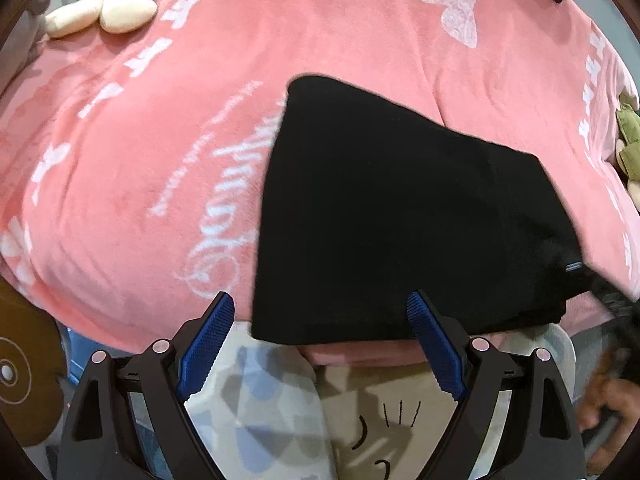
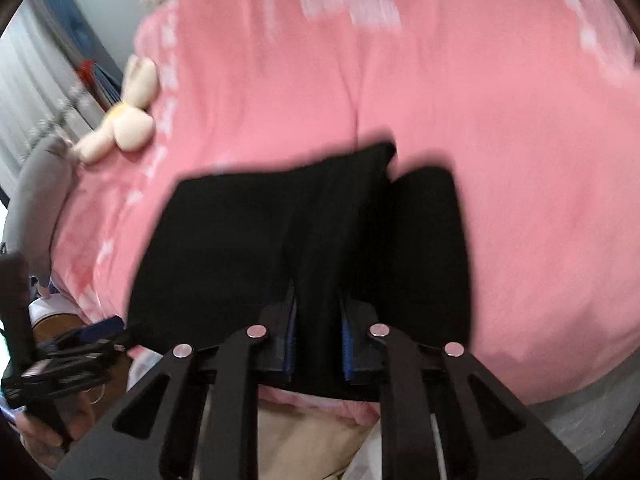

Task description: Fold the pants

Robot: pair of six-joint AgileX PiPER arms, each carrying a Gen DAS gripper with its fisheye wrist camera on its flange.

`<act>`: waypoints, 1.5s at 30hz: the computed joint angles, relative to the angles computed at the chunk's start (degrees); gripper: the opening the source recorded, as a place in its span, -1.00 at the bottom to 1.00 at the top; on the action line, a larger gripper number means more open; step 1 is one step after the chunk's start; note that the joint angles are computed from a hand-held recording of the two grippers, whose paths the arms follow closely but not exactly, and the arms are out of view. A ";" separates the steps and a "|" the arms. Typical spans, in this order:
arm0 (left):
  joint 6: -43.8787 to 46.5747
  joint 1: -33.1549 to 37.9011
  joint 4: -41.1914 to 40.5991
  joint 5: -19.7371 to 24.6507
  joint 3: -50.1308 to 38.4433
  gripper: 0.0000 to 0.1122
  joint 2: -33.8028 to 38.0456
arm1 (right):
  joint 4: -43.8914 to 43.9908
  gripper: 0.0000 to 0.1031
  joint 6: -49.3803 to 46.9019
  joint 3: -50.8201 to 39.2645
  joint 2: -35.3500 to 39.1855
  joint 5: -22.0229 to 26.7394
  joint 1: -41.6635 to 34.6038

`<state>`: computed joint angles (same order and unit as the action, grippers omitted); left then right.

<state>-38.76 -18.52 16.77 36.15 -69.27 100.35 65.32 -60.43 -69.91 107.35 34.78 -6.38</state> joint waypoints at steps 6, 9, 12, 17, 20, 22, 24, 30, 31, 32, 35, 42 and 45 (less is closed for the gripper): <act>-1.78 0.01 2.10 -1.01 -1.12 0.53 1.68 | -8.65 -0.61 1.75 1.16 1.13 -6.69 0.05; -0.25 0.64 -0.81 -1.39 -2.24 0.54 4.56 | -5.18 -0.49 0.25 1.27 3.89 -4.16 -2.36; 0.17 2.63 -3.05 -4.37 -0.12 0.54 2.49 | -3.78 -0.28 2.52 0.58 1.84 -1.92 -4.03; 19.51 9.28 -23.14 -8.42 -2.01 0.54 4.54 | -6.85 0.45 6.29 -3.89 3.82 -1.54 -4.82; 34.68 12.80 -40.33 -7.67 -4.98 0.55 9.58 | -9.91 0.47 9.47 -7.91 8.87 2.80 -4.95; 42.94 14.21 -50.23 -7.01 -5.53 0.56 12.06 | -11.58 0.53 10.75 -8.50 11.07 2.95 -4.42; 49.02 14.56 -57.57 -7.55 -5.58 0.60 13.82 | -7.30 0.58 7.48 -7.30 12.01 2.72 -4.72; 60.08 13.95 -65.79 -9.02 -3.81 -0.27 10.81 | -3.22 -0.36 4.96 -9.32 11.33 10.22 -6.68; 61.41 14.68 -67.70 -7.64 -3.44 -0.33 9.78 | -1.15 -0.37 2.76 -7.93 8.82 12.02 -7.21; 62.85 15.74 -69.73 -5.92 -2.59 -0.36 7.92 | -0.37 -0.37 2.52 -7.43 7.35 13.08 -7.27; 60.30 16.73 -67.16 -4.06 2.05 -0.32 0.50 | -0.66 -0.36 -0.16 -2.86 1.38 14.71 -7.75; 23.34 7.97 -28.50 -4.28 1.80 0.16 3.71 | -3.87 -0.02 -1.06 5.50 3.49 3.27 -3.89; 7.92 3.20 -11.31 -3.50 -0.52 0.55 5.01 | -2.04 0.20 -0.50 5.80 4.15 2.60 -4.24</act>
